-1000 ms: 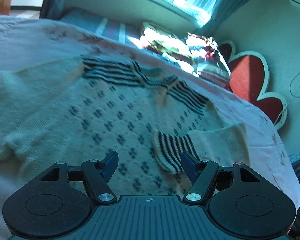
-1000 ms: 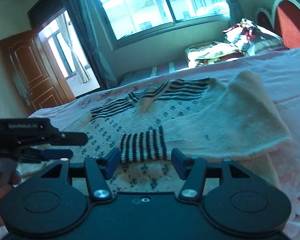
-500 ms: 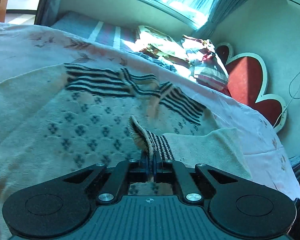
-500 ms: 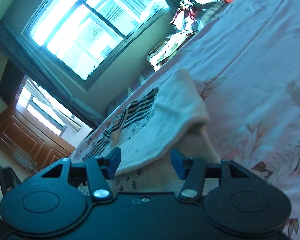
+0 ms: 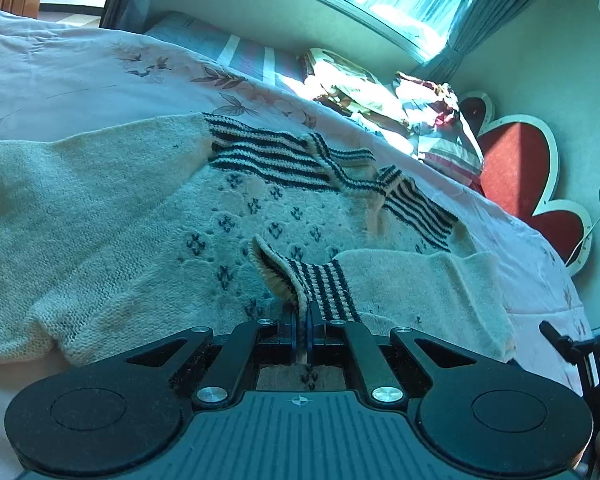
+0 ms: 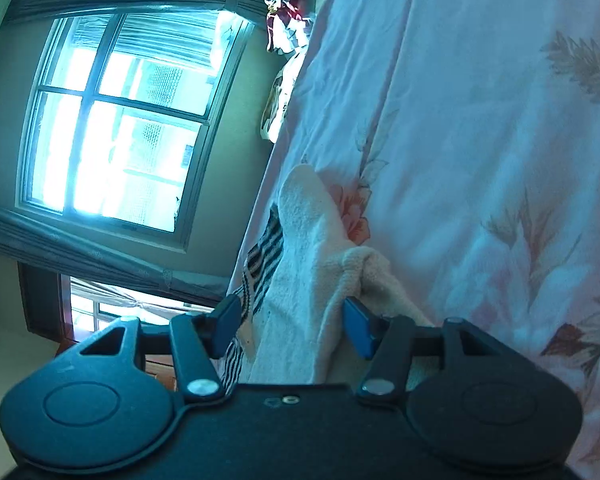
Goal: Fold small clothes
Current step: 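Carry the cuff across the sweater body while the left gripper grasps it too, then lay the sleeve across the sweater front and open both grippers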
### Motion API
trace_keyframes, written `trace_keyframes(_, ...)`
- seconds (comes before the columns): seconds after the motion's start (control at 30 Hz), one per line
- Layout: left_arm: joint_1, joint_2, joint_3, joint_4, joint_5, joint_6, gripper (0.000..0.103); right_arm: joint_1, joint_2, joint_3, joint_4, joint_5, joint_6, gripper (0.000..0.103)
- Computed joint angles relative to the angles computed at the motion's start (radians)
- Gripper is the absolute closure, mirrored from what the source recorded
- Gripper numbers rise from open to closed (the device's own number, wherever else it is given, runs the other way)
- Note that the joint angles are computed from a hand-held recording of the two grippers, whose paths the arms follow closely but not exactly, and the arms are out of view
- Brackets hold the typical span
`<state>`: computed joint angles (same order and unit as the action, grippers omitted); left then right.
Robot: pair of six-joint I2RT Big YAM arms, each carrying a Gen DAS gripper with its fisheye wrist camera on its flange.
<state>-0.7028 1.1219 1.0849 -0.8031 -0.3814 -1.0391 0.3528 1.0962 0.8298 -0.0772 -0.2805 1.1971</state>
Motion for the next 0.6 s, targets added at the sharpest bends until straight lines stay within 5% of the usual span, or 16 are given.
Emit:
trace_keyframes(0.2,-0.003,0.004,0.007,0.003,-0.007,-0.008,0.099,0.041,0.003,-0.012,0.014,0.122,0.04,0.051)
trace_keyframes(0.33,0.006,0.008,0.013,-0.008,0.001,0.01,0.099,0.03,0.04,0.007,0.027,0.12,0.039,0.056)
trace_keyframes(0.37,0.008,0.009,0.012,-0.011,0.002,0.011,0.099,0.024,0.051,0.015,0.027,0.117,0.033,0.06)
trace_keyframes(0.47,-0.007,0.015,0.018,-0.031,-0.048,-0.007,0.099,0.026,0.056,0.052,-0.076,0.15,-0.047,0.092)
trace_keyframes(0.6,-0.031,0.074,0.067,-0.117,-0.075,0.021,0.099,0.031,0.054,0.039,-0.096,0.179,-0.104,0.098)
